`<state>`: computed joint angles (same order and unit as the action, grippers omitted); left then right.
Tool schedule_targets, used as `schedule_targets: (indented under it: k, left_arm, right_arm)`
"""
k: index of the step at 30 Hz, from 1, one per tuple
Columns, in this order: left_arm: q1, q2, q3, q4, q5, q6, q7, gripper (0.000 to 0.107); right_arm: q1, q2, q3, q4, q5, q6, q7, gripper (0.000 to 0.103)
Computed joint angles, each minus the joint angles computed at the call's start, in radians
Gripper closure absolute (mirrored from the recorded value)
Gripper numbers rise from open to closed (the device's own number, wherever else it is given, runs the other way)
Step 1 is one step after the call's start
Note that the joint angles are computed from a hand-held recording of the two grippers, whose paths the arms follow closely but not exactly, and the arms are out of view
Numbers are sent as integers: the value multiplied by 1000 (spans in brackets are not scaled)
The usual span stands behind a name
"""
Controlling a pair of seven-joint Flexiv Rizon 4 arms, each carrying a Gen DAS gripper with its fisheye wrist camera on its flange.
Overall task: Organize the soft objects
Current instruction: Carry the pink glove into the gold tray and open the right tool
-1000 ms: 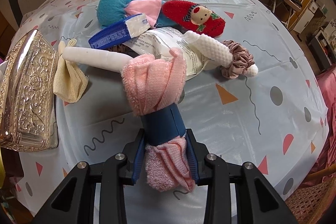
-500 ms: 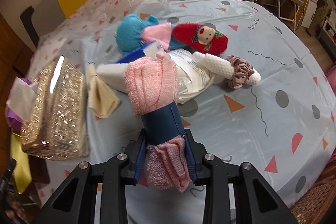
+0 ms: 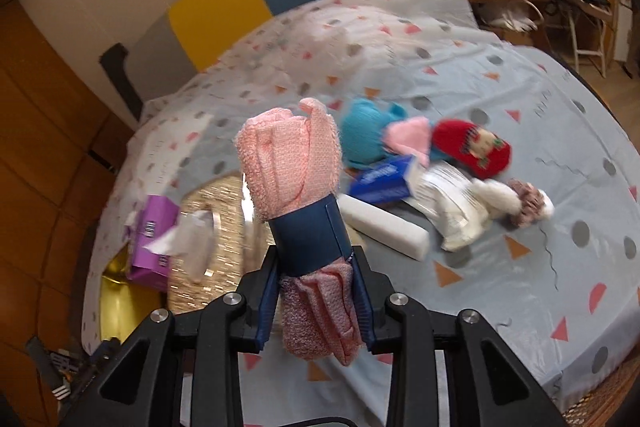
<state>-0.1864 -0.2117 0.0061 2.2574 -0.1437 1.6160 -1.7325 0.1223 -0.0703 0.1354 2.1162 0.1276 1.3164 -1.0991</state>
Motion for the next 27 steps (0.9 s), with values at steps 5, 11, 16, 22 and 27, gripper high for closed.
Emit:
schedule_targets:
  k: [5, 11, 16, 22, 27]
  left_arm:
    - [49, 15, -41, 32, -43, 19, 21, 35]
    - [74, 25, -64, 57, -76, 47, 40, 34]
    - [20, 30, 11, 51, -42, 45, 5, 33]
    - [-54, 32, 133, 34, 56, 29, -92, 32]
    - [-43, 41, 156, 39, 105, 26, -142, 32]
  right_arm:
    - [29, -21, -22, -24, -140, 4, 116, 70]
    - [34, -77, 9, -150, -93, -61, 52, 70]
    - [50, -171, 81, -328, 17, -137, -98, 70]
    - [99, -271, 181, -492, 130, -256, -308, 70]
    - [163, -322, 198, -517, 157, -344, -388, 70]
